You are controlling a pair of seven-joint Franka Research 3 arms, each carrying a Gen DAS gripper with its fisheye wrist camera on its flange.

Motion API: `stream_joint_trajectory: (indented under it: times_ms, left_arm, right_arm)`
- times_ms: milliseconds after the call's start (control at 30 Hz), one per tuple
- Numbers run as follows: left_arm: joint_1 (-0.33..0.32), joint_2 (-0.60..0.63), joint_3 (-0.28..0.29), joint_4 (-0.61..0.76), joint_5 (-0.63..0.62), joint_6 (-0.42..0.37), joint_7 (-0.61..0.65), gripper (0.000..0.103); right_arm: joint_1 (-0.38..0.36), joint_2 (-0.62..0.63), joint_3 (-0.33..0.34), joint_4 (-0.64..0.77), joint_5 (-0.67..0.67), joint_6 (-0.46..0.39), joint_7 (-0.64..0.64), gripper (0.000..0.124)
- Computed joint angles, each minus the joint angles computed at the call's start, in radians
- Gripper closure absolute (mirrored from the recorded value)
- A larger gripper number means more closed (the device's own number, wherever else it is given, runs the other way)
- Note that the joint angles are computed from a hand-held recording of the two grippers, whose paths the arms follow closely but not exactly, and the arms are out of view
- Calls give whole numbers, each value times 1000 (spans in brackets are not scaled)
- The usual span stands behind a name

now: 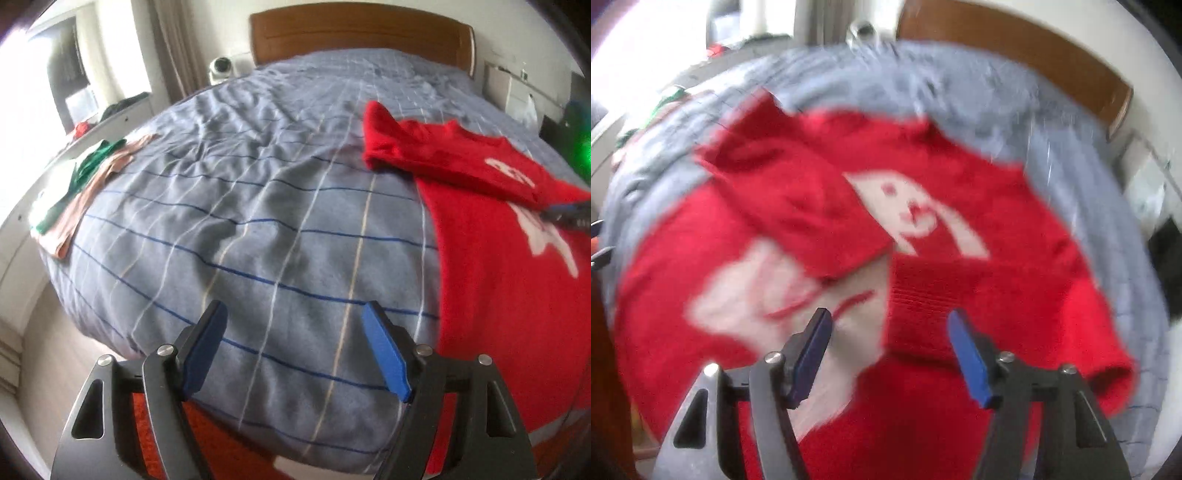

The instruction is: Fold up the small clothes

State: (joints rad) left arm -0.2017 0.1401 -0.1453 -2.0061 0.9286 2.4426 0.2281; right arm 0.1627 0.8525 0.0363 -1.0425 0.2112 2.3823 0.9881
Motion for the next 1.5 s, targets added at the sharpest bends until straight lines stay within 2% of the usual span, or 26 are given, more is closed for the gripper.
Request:
stream_joint_trajectory:
  times_ms: [33,67,100,133,167,200,267,367,467,600,733,833,967,1067,1233,1300,1367,1467,1500]
  left_arm:
    - [6,1,1,-4,-16,13,8,25]
    - [5,0,-2,-1,-33,13,17,25]
    - [8,-1,-2,-2,-47,23,25,25]
    - [10,3,-2,2,-58,29,33,25]
    - [8,8,-2,11,-64,26,36,25]
    - [8,13,-1,14,-66,30,38,25]
    - [5,17,0,18,-72,34,40,25]
    - [0,22,2,23,-76,27,43,25]
    - [-4,29,2,28,-90,15,48,25]
    - [-16,39,2,40,-83,-22,48,25]
    - [-21,44,1,45,-93,-47,57,25]
    - [-22,46,1,47,-101,-51,64,25]
    - [-24,49,2,49,-95,-50,68,25]
    - [-25,53,2,54,-97,-52,78,25]
    - [-21,40,3,37,-103,-36,79,25]
    - [-19,41,2,36,-111,-33,81,25]
    - [-20,45,2,41,-112,-37,82,25]
    - [-25,52,2,51,-102,-40,86,25]
    - [-26,54,1,53,-98,-34,87,25]
  right_arm:
    - [-14,9,-4,27,25,-19,26,113]
    - [-23,0,-9,19,37,7,53,116]
    - [-53,-41,-8,-23,89,45,63,116]
    - [-77,-89,-8,-94,133,120,62,116]
    - [-110,-119,9,-129,130,153,84,116]
    - [-142,-153,-8,-159,153,183,115,116]
    - [-177,-188,-47,-185,160,215,175,116]
    - [-214,-212,-155,-214,100,264,317,116]
    - [-274,-235,-180,-267,90,269,425,116]
    - [-349,-258,-133,-357,146,276,458,116]
    - [-382,-316,-122,-502,211,349,497,117]
    - [-428,-317,-87,-534,300,365,502,117]
    - [-437,-349,-75,-587,351,414,485,117]
    - [-460,-318,-70,-562,380,352,489,118]
    - [-579,-319,34,-560,645,315,383,116]
    - [-567,-340,13,-583,677,323,369,112]
    - [-525,-364,-36,-608,631,343,406,107]
    - [-475,-405,-76,-647,564,417,417,105]
    - [-469,-417,-68,-656,556,451,385,104]
